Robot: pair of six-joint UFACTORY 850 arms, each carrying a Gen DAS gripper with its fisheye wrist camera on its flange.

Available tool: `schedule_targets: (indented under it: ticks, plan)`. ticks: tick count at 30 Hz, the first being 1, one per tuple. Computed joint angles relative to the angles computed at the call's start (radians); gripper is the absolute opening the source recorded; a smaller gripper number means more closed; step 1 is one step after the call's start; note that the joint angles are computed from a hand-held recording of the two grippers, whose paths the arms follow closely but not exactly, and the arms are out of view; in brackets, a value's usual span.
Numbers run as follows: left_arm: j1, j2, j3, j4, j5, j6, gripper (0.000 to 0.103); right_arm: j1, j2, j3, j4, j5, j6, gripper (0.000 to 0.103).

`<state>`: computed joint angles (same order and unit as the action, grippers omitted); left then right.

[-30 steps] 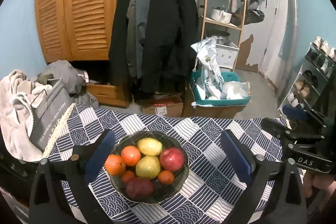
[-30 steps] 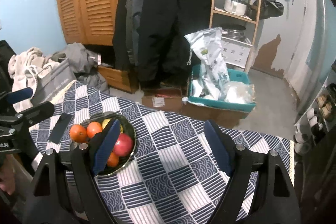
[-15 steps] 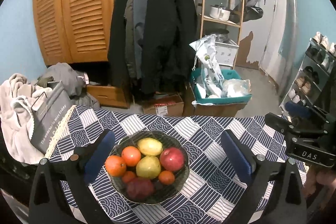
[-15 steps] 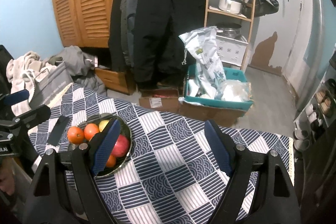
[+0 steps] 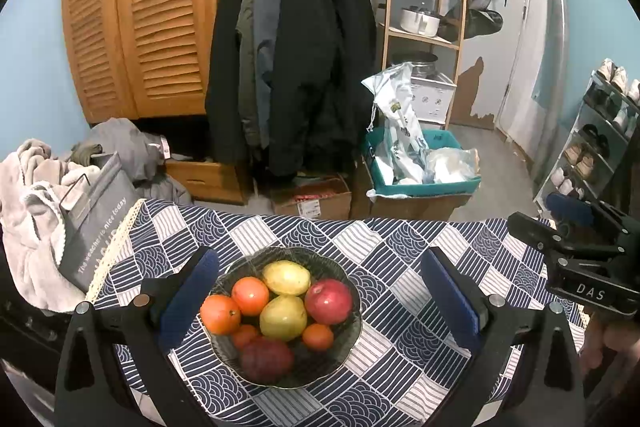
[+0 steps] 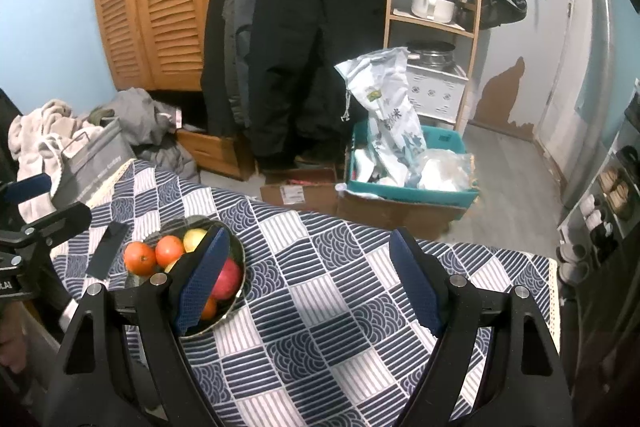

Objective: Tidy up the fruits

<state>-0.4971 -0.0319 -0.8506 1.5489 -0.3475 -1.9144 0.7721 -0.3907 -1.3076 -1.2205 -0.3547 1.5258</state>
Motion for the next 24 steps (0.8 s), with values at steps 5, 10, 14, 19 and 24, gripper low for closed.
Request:
schedule_targets:
  ticks: [5, 10, 14, 19, 24]
  plan:
    - [0.0, 0.0, 0.0, 0.004, -0.001, -0.004, 0.102, -0.002, -0.001, 0.0, -0.005, 0.001, 0.004, 0.081]
    - [0.003, -0.002, -0.001, 0.005, -0.003, -0.001, 0.102, -0.001, -0.002, -0.001, -0.006, 0.0, 0.005, 0.081]
    - [0.002, -0.002, -0.001, 0.004, -0.003, 0.0, 0.102, -0.001, -0.002, -0.002, -0.002, 0.0, 0.001, 0.081]
    - [0.005, -0.002, 0.001, 0.008, -0.009, 0.002, 0.102, -0.002, -0.001, 0.001, 0.0, 0.001, -0.002, 0.081]
    - [0.023, 0.011, 0.012, 0.02, -0.003, 0.003, 0.102, 0.0, -0.004, -0.004, -0.002, -0.004, 0.002, 0.081]
